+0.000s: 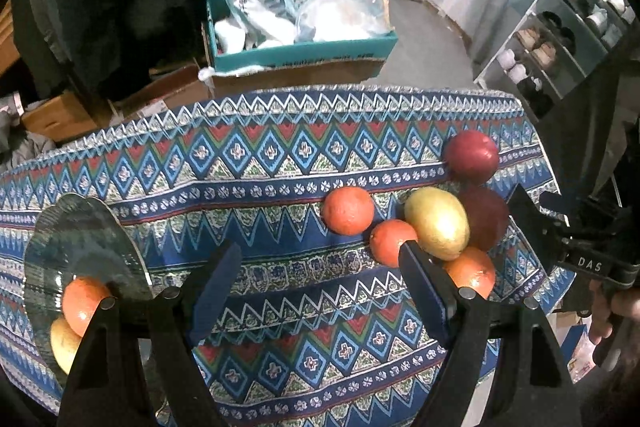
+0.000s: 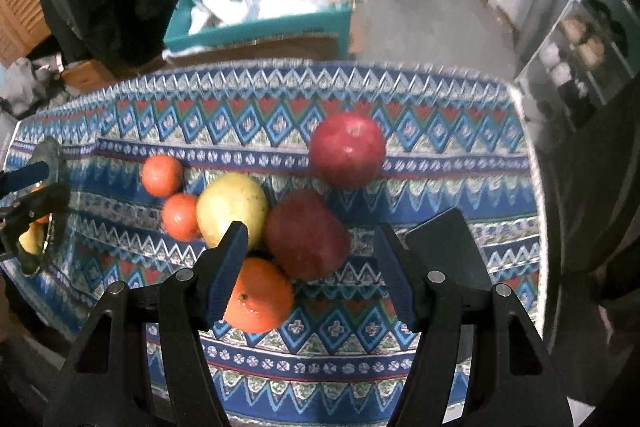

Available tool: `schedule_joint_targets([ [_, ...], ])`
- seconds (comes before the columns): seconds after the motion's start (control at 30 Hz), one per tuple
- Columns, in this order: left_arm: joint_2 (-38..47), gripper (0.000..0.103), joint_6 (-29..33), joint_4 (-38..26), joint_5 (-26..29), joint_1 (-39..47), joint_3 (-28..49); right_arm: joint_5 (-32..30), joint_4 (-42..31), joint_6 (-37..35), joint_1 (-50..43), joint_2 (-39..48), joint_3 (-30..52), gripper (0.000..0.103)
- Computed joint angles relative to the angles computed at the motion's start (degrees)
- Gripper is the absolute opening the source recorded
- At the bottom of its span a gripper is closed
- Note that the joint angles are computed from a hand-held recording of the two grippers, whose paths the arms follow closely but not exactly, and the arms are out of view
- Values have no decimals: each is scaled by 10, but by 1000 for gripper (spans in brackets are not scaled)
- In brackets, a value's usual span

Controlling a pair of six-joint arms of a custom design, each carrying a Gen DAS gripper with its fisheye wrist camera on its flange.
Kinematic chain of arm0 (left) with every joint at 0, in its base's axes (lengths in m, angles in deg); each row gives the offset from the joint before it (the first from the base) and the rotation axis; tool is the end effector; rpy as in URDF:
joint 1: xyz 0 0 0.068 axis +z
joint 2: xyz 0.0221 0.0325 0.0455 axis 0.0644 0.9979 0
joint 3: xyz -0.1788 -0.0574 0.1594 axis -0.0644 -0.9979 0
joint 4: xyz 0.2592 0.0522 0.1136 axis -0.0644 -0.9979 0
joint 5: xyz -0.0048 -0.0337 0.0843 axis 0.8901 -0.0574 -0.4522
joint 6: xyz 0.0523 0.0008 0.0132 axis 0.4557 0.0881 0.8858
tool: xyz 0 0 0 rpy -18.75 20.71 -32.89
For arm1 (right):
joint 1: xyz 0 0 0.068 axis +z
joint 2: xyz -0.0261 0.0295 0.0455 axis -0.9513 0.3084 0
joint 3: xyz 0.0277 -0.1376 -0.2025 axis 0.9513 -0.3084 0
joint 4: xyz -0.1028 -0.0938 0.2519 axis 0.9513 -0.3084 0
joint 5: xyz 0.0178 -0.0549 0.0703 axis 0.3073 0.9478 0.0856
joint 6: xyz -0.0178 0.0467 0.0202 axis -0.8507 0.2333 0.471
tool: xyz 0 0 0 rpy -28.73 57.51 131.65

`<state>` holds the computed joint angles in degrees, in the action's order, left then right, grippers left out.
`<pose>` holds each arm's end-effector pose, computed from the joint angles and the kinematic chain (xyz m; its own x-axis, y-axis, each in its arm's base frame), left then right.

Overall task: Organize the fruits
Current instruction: 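Reach the right tool toward the red apple while the left tool approaches the tangerines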

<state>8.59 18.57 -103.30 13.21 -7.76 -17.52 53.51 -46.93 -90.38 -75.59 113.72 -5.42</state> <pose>0.1895 -0.0426 0.1867 -0.9238 0.0324 -0.3815 0.1019 0.9813 -0.1634 0.1980 -0.0070 0.1866 -0.9276 -0.1457 -0.3440 -0.1791 0.9815 0.0672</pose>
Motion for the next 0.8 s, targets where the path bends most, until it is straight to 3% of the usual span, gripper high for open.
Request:
schedule_joint_targets([
  [0.53, 109, 82, -3, 85, -3, 0, -12, -8, 81, -36, -6, 131, -24, 66],
  [0.8, 149, 82, -22, 128, 9, -3, -10, -30, 126, -47, -8, 191, -23, 72],
])
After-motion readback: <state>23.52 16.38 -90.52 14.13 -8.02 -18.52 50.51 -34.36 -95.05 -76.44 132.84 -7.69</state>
